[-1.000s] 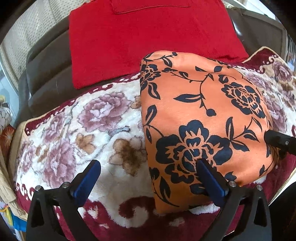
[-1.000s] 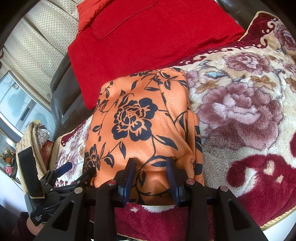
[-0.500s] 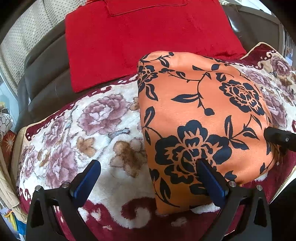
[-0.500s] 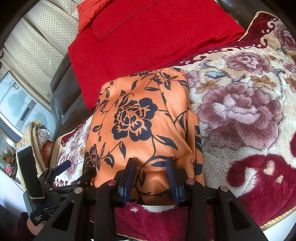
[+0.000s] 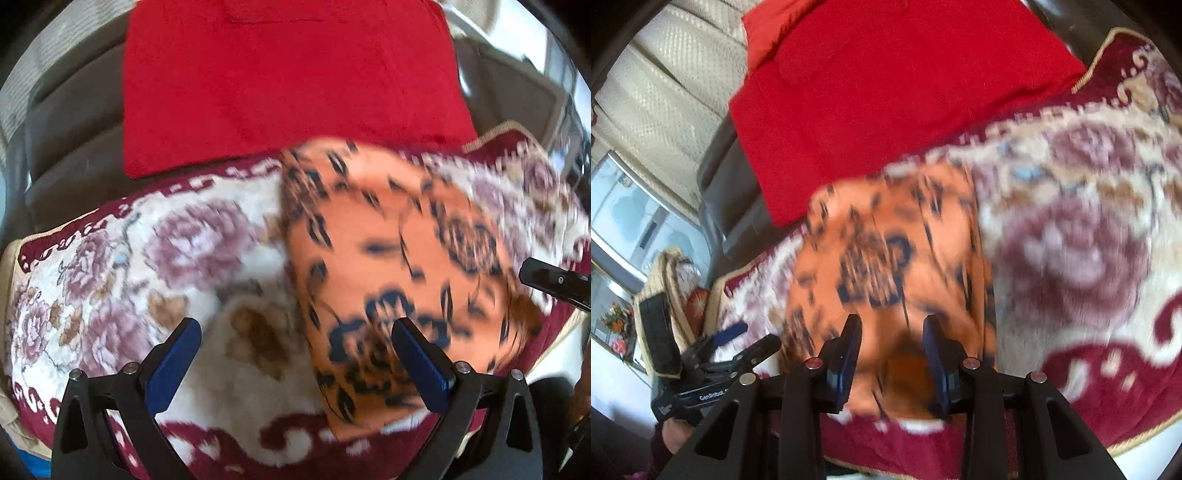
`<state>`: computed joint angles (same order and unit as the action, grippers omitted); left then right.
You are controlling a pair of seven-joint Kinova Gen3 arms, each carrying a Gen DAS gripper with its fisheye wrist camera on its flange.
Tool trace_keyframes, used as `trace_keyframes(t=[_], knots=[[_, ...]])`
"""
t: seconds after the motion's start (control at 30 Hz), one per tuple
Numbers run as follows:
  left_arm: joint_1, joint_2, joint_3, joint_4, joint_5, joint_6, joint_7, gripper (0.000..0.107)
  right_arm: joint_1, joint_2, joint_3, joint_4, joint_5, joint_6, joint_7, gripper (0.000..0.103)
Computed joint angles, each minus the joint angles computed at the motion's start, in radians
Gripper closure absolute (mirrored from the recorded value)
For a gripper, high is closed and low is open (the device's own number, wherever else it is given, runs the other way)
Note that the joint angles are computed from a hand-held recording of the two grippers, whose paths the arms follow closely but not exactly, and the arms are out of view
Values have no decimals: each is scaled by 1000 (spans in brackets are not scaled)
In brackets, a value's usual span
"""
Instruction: Fold small clothes
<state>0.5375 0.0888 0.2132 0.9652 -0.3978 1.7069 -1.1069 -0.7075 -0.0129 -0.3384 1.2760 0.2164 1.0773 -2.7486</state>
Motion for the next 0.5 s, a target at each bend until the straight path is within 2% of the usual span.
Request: trace_keyframes(t=[0.13,0.2,0.27,0.33,0.4,0.5], knots=[[-34,68,-29,-76,50,36,-46,5,4,104,38,-127,-3,44,65,65],[-33,101,-40,-90,70,55,-72,5,7,162,72,-178,-37,50,91,65],[-36,123,-53,-65,100,52,-89,5,-1,221,105,-230,-51,71,98,65],[-44,103,-69,-5,134,-2,-77,4,-18,277,139,-271,-45,97,100,64],[-91,83,-75,34,207,-42,-70,4,-34,331,174,-312,-54,133,119,63],[-121,87,-76,17,245,-22,-72,4,-43,340,189,-323,-60,128,109,63]])
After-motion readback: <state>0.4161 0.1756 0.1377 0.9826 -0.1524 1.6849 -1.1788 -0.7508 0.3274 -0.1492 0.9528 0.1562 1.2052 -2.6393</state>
